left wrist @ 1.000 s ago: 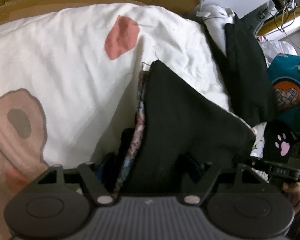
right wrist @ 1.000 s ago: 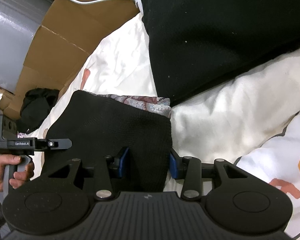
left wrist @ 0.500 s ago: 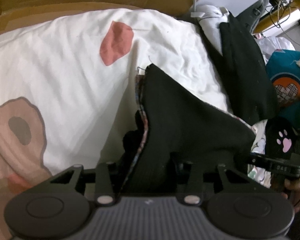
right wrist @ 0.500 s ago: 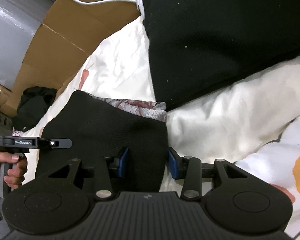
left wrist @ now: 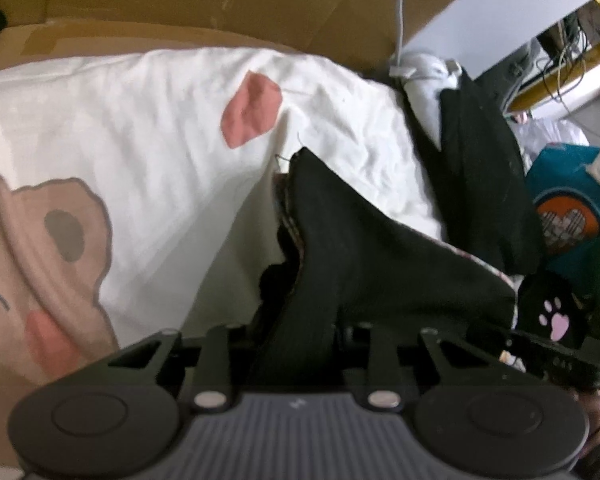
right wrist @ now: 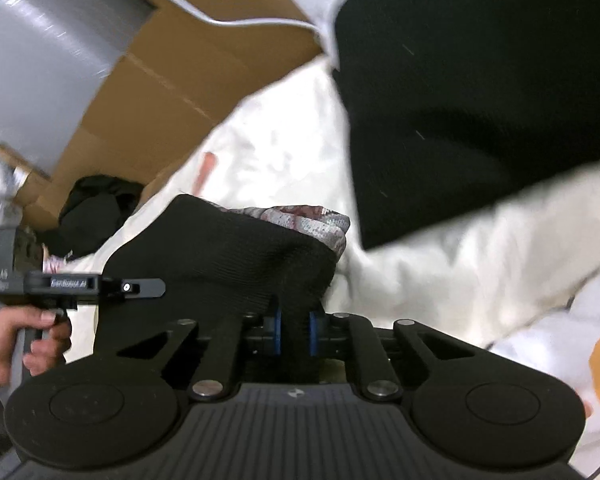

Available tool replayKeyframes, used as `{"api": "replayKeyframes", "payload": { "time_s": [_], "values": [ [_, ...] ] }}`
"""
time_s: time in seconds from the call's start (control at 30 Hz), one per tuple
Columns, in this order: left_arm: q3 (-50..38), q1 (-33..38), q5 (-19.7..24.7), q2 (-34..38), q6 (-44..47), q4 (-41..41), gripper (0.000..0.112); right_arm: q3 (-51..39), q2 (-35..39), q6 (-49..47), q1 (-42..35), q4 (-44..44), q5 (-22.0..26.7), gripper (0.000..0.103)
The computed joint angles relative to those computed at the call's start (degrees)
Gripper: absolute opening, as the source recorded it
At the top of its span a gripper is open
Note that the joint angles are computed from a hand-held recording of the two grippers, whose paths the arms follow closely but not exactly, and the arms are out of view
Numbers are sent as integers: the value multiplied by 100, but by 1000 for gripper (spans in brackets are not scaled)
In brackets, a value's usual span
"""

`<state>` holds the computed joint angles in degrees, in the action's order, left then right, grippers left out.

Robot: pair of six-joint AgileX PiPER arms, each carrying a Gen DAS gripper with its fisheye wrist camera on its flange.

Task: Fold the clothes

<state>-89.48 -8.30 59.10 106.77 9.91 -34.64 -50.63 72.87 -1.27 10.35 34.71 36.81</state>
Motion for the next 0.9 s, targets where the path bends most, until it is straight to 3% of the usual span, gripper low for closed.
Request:
{"api": "replayKeyframes", "payload": {
  "time_s": [0.17, 0.37, 0.57, 0.73, 0.9],
  "values": [
    [725, 121, -391, -686, 123, -299, 30, -115, -291, 529, 342, -514, -133, 12],
    [1438, 324, -670, -1455, 394, -640, 30, -390, -687, 1673, 1050, -1783, -170, 12],
    [1519, 702, -473, -1949, 536, -715, 29, -1220, -564, 2342, 1654, -2632, 188, 12],
    [1679, 1146, -464, -2563, 522, -954, 29, -2412, -162, 2843, 2405, -3607, 593, 12],
    [1167, 1735, 104, -3003, 376, -939, 28, -3614, 288, 2906, 2820, -4031, 1076, 12]
  ]
}}
